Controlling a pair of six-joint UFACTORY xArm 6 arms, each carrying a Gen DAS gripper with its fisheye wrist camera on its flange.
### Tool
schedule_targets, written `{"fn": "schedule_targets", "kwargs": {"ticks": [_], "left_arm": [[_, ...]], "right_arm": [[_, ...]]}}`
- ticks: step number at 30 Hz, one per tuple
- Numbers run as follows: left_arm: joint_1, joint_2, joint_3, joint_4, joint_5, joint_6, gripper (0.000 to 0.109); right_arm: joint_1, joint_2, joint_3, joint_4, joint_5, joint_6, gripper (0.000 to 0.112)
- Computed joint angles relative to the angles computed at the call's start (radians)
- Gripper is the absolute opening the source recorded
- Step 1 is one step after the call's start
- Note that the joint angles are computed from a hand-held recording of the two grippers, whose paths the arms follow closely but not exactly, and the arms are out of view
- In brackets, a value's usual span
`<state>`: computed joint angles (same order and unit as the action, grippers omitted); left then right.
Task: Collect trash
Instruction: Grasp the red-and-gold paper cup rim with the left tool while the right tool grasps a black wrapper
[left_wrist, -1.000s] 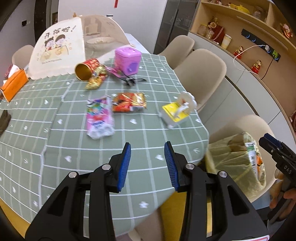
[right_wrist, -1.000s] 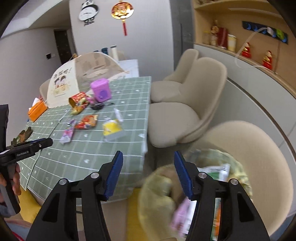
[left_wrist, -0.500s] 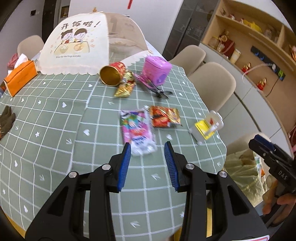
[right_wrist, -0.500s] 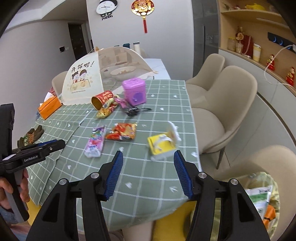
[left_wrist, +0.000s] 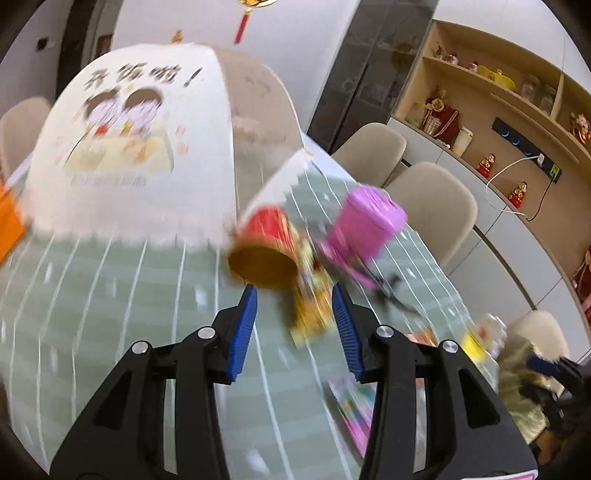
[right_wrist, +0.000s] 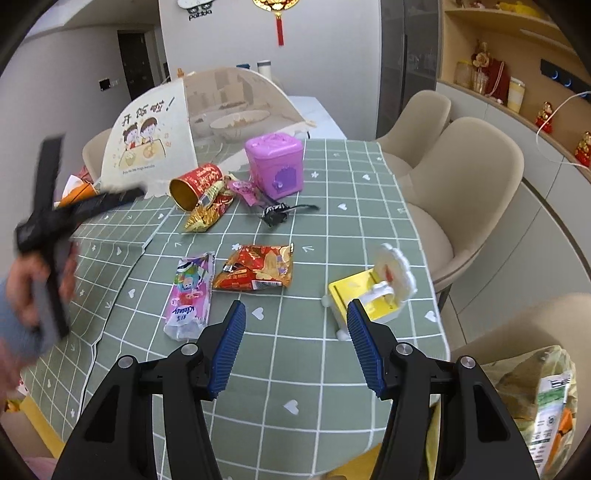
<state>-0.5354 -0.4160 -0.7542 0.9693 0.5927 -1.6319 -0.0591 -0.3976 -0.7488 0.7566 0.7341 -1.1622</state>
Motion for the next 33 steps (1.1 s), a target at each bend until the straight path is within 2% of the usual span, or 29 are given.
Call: {"fn": "schedule_targets", "kwargs": {"ticks": [2,4,6,10,15,16,18,20,24,26,30,33], "left_arm": [[0.069,0.041,-0.016,-0.011,-0.056,0.134,0.041],[0.098,0.079,-0.035,-0.037,-0.053,0.257,0.041],[0.121,0.102,-0.037,-0.064,-0.057,0.322,0.041],[0.166,0.134,-0.028,-0.061,-0.099,0.283,0.041],[0.196,0.211,-0.063,-0.052,-0.129,0.264,0.041],[0.197,0.223,-0.074,-0.044,-0.127,0.260,0.038],[0.187,0.235,-0.093,-0.045,-0.088,0.257,0.011],[0.181,0.204,-0.076,-0.080,-0.071,0.239,0.004],[0.157,0.073,0.020,-0.171,-0.053,0.225,0.003],[0.128,0.001,0.069,-0.199,-0.030,0.229,0.003],[0.065,-0.103,0.126,-0.249,0.042,0.205,0.003],[0.008,-0.155,0.148,-0.284,0.107,0.190,0.003]], "right_arm": [[0.024,0.015,0.001,-0.005,-0.026,0.019,0.054],[0.041,0.037,-0.010,-0.002,-0.025,0.037,0.054],[0.050,0.058,-0.025,0.007,-0.015,0.033,0.055],[0.093,0.138,-0.100,-0.073,0.023,0.082,0.058],[0.172,0.257,-0.195,-0.085,-0.087,0.123,0.058],[0.191,0.300,-0.233,-0.105,-0.105,0.150,0.058],[0.212,0.375,-0.311,-0.101,-0.092,0.160,0.058],[0.231,0.440,-0.377,-0.086,-0.085,0.165,0.055],[0.270,0.520,-0.458,-0.059,-0.099,0.155,0.051],[0.287,0.554,-0.497,-0.052,-0.071,0.158,0.042],[0.329,0.602,-0.538,-0.018,-0.045,0.173,0.042],[0.380,0.624,-0.520,-0.075,-0.207,0.275,0.042]]}}
